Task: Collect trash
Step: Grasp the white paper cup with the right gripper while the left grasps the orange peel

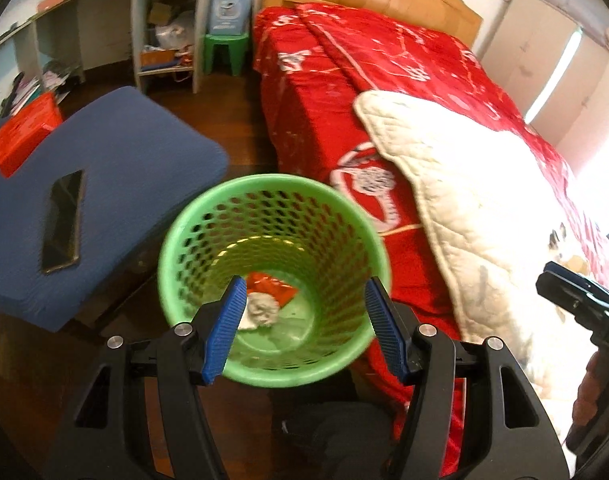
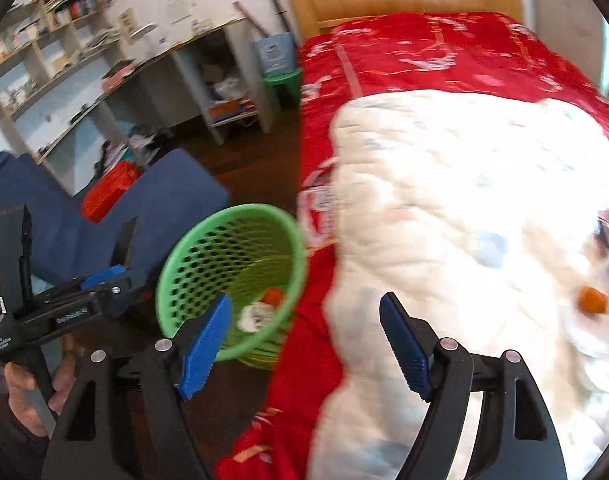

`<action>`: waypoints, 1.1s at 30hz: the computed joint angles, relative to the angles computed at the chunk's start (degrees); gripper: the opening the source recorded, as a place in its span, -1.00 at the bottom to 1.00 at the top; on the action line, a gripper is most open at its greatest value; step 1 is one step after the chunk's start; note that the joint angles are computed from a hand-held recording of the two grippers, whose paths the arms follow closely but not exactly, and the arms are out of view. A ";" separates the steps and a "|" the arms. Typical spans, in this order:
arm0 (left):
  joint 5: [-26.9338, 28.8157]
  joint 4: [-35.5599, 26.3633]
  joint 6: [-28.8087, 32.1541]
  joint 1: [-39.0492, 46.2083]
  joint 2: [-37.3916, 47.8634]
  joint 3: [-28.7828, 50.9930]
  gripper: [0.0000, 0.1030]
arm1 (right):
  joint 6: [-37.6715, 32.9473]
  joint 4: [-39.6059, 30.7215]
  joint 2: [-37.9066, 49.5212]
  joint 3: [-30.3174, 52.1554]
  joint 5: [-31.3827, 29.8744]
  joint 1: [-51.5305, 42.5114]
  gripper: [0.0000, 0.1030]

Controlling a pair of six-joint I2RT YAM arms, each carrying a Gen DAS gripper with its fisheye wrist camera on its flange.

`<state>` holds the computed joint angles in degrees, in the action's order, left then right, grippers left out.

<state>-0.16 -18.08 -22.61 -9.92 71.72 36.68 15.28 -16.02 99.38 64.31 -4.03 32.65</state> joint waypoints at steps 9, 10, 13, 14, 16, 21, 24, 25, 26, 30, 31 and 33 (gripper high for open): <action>-3.51 0.81 -4.05 -14.04 9.04 8.43 0.19 | -4.27 -3.90 -12.94 -9.07 -1.49 -16.78 0.43; -3.89 0.82 -4.39 -15.69 10.39 9.88 0.19 | -4.50 -4.44 -13.84 -9.36 -1.82 -18.41 0.43; -4.35 0.42 -4.82 -18.61 13.19 13.16 0.19 | -6.21 -6.66 -15.94 -9.35 -4.39 -26.61 0.43; -4.37 0.36 -4.93 -19.70 14.27 14.50 0.19 | -6.90 -7.27 -16.21 -9.07 -5.29 -29.16 0.43; -4.72 0.24 -5.18 -21.75 16.19 16.79 0.19 | -7.98 -8.08 -16.13 -8.30 -6.50 -33.62 0.43; -5.37 -0.40 -4.81 -26.69 21.97 23.60 0.19 | -10.45 -10.30 -12.60 -3.79 -9.06 -42.93 0.43; -5.39 -1.27 -3.86 -28.70 25.48 27.99 0.19 | -10.45 -10.99 -9.04 -0.56 -10.61 -47.30 0.43; -5.37 -1.50 -3.66 -29.30 26.48 29.25 0.19 | -10.34 -11.12 -7.91 0.44 -10.94 -48.24 0.43; -5.41 -1.91 -3.38 -30.02 27.82 30.99 0.19 | -9.97 -11.35 -6.11 1.87 -11.51 -49.69 0.43; -4.86 -3.62 -2.04 -32.00 32.80 37.44 0.19 | -7.75 -12.24 -0.77 5.72 -15.16 -53.56 0.43; -4.72 -3.90 -1.64 -32.45 33.83 38.76 0.19 | -6.90 -12.55 1.05 7.04 -16.21 -54.42 0.43; -4.82 -5.19 -0.42 -33.65 36.66 42.57 0.19 | -5.34 -13.06 3.83 9.14 -17.62 -55.51 0.43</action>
